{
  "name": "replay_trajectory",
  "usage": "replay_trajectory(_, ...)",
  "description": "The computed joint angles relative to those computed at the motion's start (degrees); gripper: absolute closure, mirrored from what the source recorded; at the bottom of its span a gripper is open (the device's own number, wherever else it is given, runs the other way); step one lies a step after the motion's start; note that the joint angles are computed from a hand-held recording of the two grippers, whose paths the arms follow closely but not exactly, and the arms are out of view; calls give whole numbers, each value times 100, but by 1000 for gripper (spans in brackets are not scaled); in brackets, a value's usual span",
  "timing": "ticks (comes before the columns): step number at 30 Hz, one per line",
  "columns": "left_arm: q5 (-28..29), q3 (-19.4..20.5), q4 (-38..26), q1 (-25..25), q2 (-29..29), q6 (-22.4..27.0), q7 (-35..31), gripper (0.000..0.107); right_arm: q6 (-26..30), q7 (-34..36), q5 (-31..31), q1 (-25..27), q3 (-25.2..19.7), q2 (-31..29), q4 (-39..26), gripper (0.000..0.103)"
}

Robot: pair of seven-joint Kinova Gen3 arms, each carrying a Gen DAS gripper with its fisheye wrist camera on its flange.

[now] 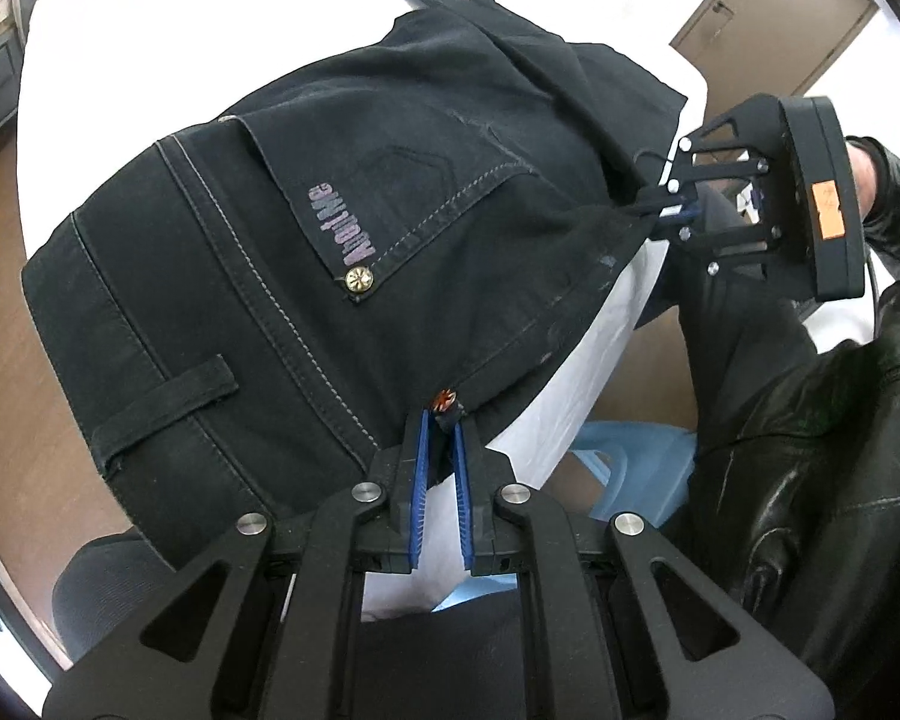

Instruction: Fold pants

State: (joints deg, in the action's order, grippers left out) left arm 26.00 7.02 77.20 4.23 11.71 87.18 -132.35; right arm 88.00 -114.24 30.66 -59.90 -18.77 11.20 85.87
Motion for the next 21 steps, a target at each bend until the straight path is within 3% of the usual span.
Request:
replay_trajectory(6, -160, 26, -53, 49, 134, 203, 10, 95, 183, -174, 170, -242, 33, 230, -15, 96)
replay_trajectory(10, -572, -84, -270, 70, 91, 512, 99, 95, 295, -434, 227, -363, 46, 285, -66, 96)
replay_trajectory(13, -262, -58, -456, -51, -38, 550, 202, 95, 405, -506, 327, -454, 65, 344, -92, 96)
replay_trajectory(18, 546, 234, -659, 316, 88, -253, 799, 95, 456, -961, 302, -500, 130, 350, -155, 95)
replay_trajectory(21, 635, 296, -659, 773, 370, -776, 1307, 95, 407, -1530, 337, -544, 143, 237, -70, 93)
